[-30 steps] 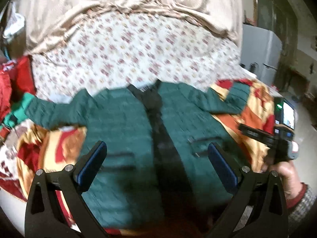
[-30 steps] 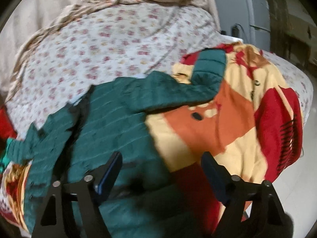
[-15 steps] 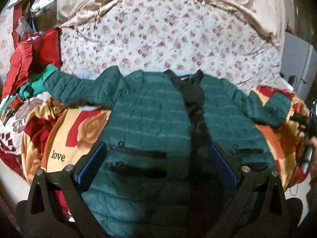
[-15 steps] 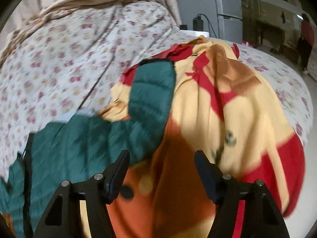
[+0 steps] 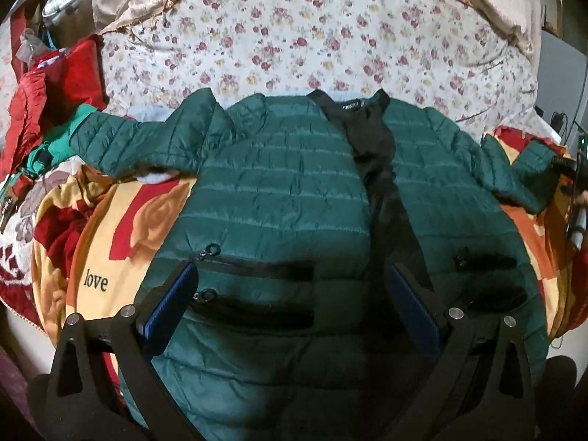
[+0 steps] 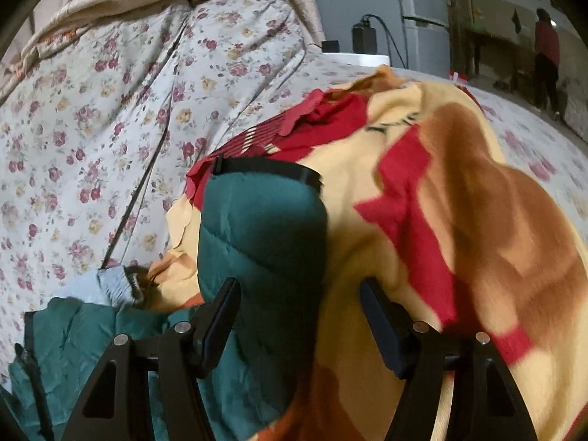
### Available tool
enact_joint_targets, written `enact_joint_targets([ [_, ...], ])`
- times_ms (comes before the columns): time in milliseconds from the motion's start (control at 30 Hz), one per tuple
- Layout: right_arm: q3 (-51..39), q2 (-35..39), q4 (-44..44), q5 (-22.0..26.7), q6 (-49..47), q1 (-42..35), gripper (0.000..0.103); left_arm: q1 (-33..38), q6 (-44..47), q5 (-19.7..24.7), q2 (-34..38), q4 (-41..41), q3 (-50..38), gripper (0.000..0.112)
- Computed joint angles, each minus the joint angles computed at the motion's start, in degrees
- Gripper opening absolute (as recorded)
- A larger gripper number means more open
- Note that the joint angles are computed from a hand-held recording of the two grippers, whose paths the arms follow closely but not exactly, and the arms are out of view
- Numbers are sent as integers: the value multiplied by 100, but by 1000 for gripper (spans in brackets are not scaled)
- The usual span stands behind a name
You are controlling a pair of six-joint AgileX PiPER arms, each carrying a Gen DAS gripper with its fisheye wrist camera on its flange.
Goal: Fold large clothes
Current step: 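Grasp the jacket sleeve cuff with the right gripper and lift it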
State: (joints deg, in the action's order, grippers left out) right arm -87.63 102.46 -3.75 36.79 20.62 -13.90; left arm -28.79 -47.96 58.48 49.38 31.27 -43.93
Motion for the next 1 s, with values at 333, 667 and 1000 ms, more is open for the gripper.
enact_joint_targets([
  [333, -686, 130, 467, 772, -157, -189, 6, 167, 230, -62, -159, -185, 41, 102],
  [667, -1629, -741, -5, 1528, 157, -24, 6, 1465, 1512, -353, -801, -1136, 84, 102],
  [1000, -2748, -663, -300, 2090, 332, 2383, 6, 5043, 5336, -823, -1058, -4166, 319, 102],
])
